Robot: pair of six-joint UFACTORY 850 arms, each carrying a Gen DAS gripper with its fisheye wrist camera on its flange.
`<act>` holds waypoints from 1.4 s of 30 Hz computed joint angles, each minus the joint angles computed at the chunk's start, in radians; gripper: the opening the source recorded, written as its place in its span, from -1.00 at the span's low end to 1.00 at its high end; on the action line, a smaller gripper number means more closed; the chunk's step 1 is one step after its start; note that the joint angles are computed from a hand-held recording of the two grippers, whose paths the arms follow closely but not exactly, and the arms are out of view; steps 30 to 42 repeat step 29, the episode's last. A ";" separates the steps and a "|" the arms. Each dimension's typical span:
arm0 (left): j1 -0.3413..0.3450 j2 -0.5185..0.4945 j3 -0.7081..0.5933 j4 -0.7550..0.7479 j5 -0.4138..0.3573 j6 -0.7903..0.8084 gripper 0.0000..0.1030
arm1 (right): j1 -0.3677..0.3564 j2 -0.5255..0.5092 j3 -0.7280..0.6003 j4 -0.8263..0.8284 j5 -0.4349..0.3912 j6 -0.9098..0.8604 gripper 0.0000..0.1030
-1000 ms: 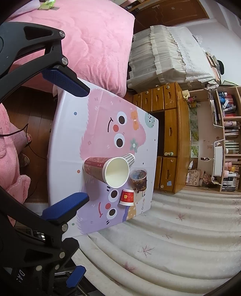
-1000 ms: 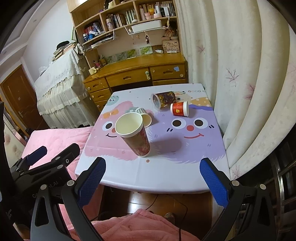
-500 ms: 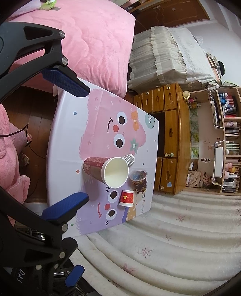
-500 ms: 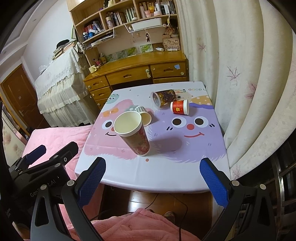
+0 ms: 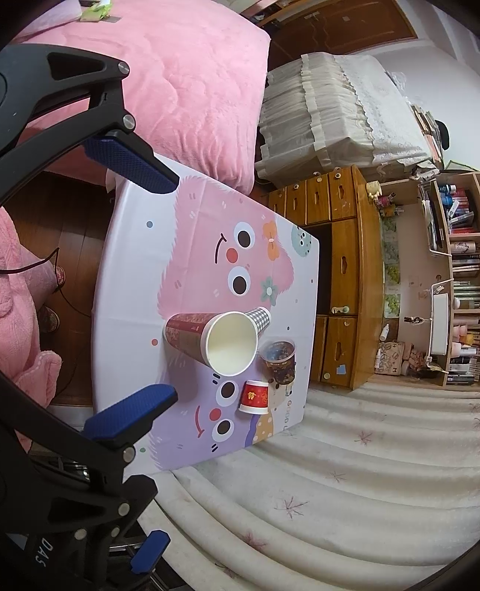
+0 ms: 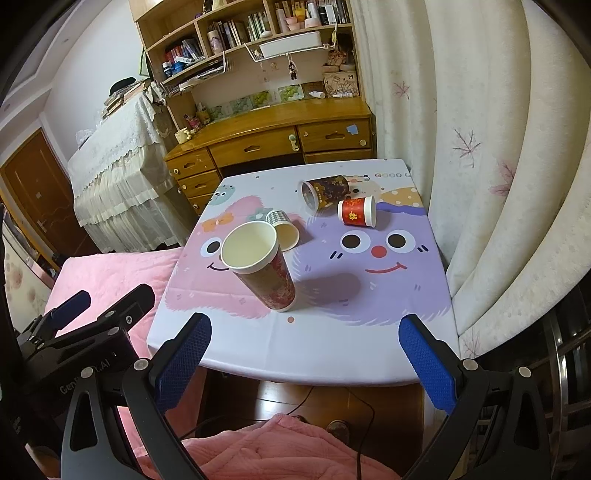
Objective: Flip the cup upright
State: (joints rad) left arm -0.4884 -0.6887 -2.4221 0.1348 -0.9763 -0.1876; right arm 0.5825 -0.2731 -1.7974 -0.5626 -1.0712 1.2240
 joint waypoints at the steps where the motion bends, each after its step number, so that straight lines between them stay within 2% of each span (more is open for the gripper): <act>1: 0.000 0.000 -0.001 0.000 -0.001 0.000 0.99 | -0.002 -0.004 -0.006 0.002 0.000 -0.003 0.99; 42: -0.003 -0.051 -0.074 -0.003 -0.030 0.006 0.99 | -0.024 -0.013 -0.017 0.026 0.000 -0.021 0.99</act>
